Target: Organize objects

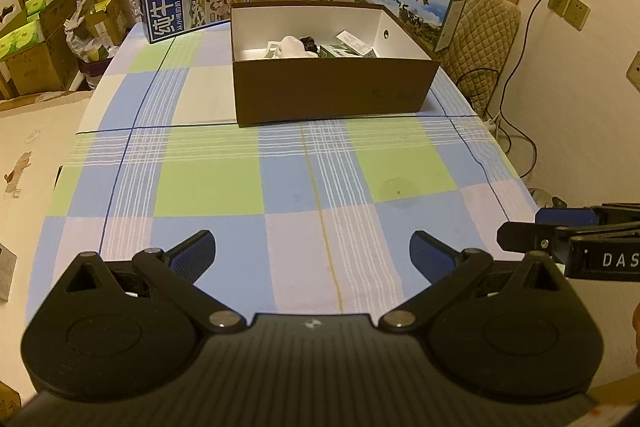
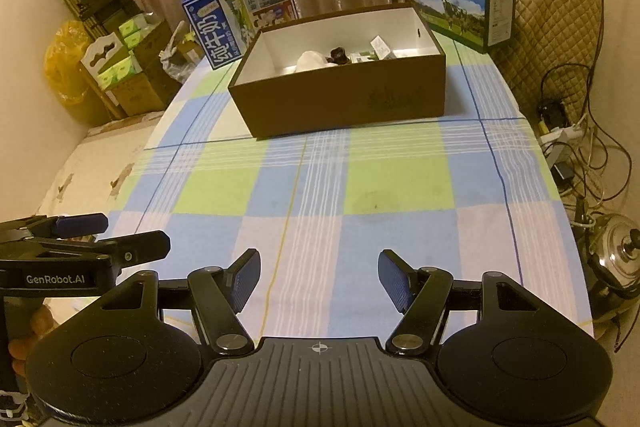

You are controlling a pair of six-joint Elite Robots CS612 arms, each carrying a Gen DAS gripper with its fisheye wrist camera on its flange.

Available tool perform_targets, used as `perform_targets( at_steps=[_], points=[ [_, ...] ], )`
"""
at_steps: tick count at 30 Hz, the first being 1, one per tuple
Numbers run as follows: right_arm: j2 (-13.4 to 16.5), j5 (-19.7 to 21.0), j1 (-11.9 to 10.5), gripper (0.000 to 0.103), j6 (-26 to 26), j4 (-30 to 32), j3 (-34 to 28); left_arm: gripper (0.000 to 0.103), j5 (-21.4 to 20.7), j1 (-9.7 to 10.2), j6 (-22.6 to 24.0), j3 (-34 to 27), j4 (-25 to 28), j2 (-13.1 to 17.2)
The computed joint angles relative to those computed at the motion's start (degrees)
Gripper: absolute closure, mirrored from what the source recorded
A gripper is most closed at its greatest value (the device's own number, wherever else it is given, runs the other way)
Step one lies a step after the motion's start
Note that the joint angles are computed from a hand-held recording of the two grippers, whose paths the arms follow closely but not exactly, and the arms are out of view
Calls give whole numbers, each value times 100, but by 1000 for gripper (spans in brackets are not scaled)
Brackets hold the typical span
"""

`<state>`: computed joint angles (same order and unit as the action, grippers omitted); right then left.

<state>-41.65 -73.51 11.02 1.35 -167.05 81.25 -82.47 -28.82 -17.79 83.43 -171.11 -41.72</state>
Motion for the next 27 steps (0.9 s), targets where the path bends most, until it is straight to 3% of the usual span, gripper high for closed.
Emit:
perform_targets(
  at_steps=[27],
  points=[
    [97, 253, -85, 40, -252, 92, -202, 1, 291, -81, -182, -98, 68, 15]
  ],
)
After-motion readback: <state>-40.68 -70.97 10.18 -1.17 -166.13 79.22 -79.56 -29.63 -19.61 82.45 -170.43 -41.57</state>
